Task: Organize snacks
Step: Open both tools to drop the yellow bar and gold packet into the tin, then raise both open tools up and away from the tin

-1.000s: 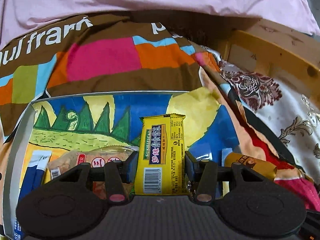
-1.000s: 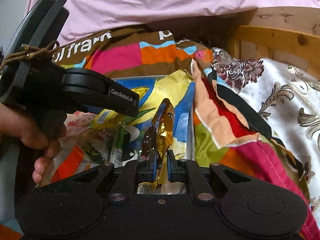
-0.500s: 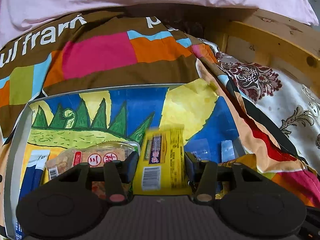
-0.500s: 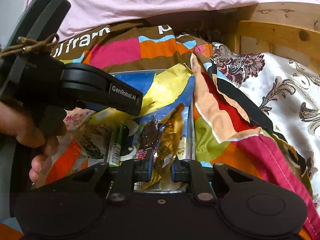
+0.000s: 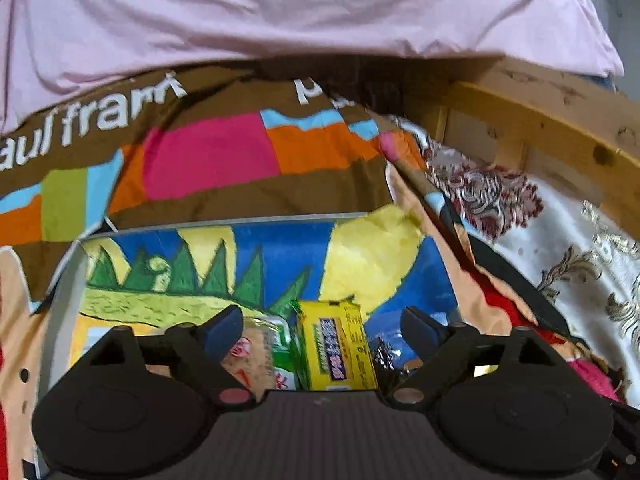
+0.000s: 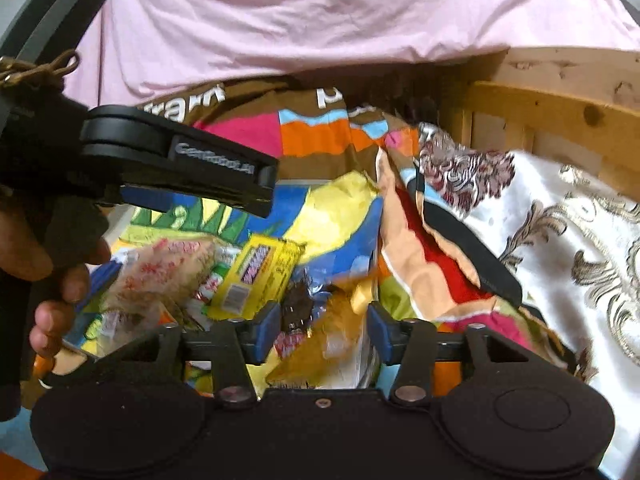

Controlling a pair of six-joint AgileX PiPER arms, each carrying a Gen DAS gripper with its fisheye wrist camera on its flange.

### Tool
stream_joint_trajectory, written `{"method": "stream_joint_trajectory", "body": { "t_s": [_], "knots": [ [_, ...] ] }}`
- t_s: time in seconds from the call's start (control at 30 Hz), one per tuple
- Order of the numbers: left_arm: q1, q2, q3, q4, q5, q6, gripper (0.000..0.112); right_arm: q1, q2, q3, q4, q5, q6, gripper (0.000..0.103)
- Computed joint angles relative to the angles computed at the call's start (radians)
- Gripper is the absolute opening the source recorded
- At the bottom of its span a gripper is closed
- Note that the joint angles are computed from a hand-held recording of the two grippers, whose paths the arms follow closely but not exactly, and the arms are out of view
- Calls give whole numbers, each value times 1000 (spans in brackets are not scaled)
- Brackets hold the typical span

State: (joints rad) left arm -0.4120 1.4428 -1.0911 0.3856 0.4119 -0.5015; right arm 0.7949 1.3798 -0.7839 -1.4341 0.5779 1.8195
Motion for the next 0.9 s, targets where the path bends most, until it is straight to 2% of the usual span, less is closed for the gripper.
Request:
{"method": "stream_joint_trajectory", "body": {
  "t_s": [0.2, 0.37, 0.53, 0.77, 0.9],
  "knots": [
    [1, -86, 19, 99, 20, -73, 101, 30, -49, 13, -47, 39, 36, 68],
    [4, -159, 17, 113, 59, -84, 102, 63, -107, 29, -64, 82, 56, 77],
    [-21, -241, 40, 210, 99, -168, 102, 109, -187, 53, -62, 120, 59, 85],
    [-49, -367, 70, 265, 179, -241, 102, 241, -275, 71, -50, 235, 33, 95],
    [-50, -441, 88, 242, 233, -233, 102, 356, -318, 75, -42, 330, 2, 97]
  ]
}}
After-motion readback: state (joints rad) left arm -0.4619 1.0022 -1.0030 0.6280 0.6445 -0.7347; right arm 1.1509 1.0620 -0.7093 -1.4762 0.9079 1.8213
